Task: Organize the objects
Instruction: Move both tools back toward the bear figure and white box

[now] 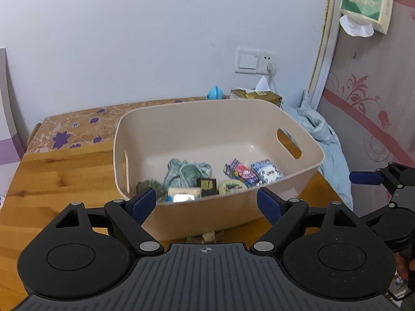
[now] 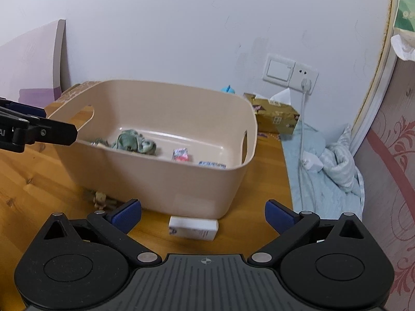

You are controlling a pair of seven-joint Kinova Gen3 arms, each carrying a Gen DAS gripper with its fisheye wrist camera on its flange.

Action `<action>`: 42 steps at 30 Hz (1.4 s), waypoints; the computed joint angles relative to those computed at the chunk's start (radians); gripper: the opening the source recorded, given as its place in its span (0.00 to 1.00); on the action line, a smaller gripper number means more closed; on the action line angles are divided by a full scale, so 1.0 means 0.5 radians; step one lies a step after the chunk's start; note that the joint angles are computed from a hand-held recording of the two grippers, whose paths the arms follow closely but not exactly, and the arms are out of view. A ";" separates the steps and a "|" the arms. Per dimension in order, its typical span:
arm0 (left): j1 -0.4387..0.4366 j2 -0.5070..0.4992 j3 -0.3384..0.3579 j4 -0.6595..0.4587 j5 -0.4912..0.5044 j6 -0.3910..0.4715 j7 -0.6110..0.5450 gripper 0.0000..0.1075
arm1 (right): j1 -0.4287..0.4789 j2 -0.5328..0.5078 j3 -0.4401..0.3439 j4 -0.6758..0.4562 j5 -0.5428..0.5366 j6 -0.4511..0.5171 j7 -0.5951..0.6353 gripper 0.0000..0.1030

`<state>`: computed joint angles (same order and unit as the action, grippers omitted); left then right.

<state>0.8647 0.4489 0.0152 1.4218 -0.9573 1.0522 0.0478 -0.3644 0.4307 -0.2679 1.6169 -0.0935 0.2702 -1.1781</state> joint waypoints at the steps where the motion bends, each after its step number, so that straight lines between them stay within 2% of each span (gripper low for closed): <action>1: 0.009 0.006 0.002 0.000 0.001 0.013 0.002 0.81 | -0.004 -0.006 0.002 0.018 -0.001 -0.006 -0.004 1.00; 8: 0.051 0.034 0.009 0.046 0.016 0.007 0.097 0.81 | 0.003 0.011 0.008 0.075 -0.006 -0.021 -0.016 1.00; 15: 0.019 0.079 0.009 0.083 0.100 -0.063 0.118 0.81 | 0.001 0.049 0.024 0.093 0.004 -0.018 -0.054 1.00; 18: 0.011 0.125 -0.001 0.072 0.130 -0.091 0.089 0.81 | 0.002 0.080 0.032 0.071 0.006 0.000 -0.071 1.00; 24: 0.000 0.191 -0.068 0.110 0.161 -0.253 0.129 0.81 | 0.013 0.164 0.031 -0.003 0.000 0.069 -0.091 1.00; 36: -0.028 0.331 -0.169 0.049 0.264 -0.293 0.135 0.81 | -0.100 0.309 0.129 -0.157 0.081 0.178 -0.145 1.00; 42: -0.013 0.374 -0.224 0.053 0.253 -0.346 0.202 0.81 | -0.055 0.385 0.079 -0.225 0.044 0.217 -0.131 1.00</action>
<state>0.8582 0.6358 -0.0968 1.4483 -0.8306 0.8792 0.1487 -0.3918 0.6231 -0.2285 1.5044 -0.0718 0.3787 -1.2438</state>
